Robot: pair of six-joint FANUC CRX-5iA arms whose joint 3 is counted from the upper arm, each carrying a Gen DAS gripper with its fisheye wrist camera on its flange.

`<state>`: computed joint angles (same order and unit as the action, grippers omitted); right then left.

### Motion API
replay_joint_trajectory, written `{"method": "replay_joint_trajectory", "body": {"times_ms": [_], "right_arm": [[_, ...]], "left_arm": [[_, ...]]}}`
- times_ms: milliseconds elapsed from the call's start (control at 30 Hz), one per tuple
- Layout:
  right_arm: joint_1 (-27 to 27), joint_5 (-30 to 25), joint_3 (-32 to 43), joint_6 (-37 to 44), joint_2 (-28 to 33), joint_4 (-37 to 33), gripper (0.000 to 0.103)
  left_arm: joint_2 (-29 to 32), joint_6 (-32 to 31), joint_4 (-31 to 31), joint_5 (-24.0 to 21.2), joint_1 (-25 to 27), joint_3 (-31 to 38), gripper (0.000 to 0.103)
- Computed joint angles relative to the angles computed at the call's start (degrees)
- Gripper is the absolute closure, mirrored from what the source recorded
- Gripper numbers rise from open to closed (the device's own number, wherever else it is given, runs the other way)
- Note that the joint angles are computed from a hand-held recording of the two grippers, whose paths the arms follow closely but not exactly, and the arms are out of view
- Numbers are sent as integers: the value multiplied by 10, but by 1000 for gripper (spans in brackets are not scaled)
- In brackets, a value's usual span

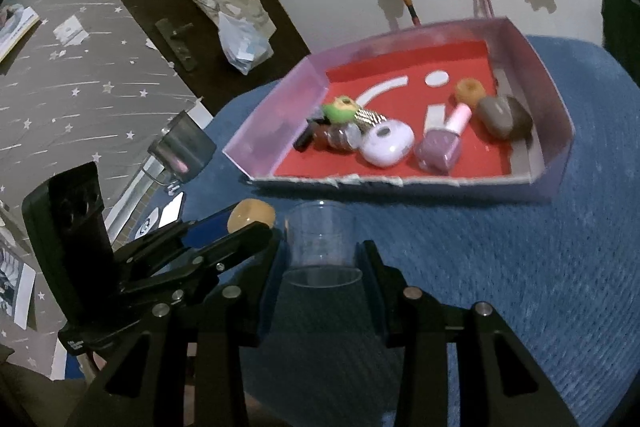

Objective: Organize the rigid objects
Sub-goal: 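Carry the clear cup and amber ring over the red box with both tools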

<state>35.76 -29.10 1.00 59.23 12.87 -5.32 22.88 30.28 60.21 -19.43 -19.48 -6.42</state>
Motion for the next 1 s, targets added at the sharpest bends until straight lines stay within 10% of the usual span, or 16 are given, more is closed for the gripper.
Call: {"method": "replay_joint_trajectory", "body": {"times_ms": [1000], "right_arm": [[-51, -140, 182, 54, 125, 17, 62]], "left_arm": [[135, 229, -241, -163, 45, 260, 67]]}}
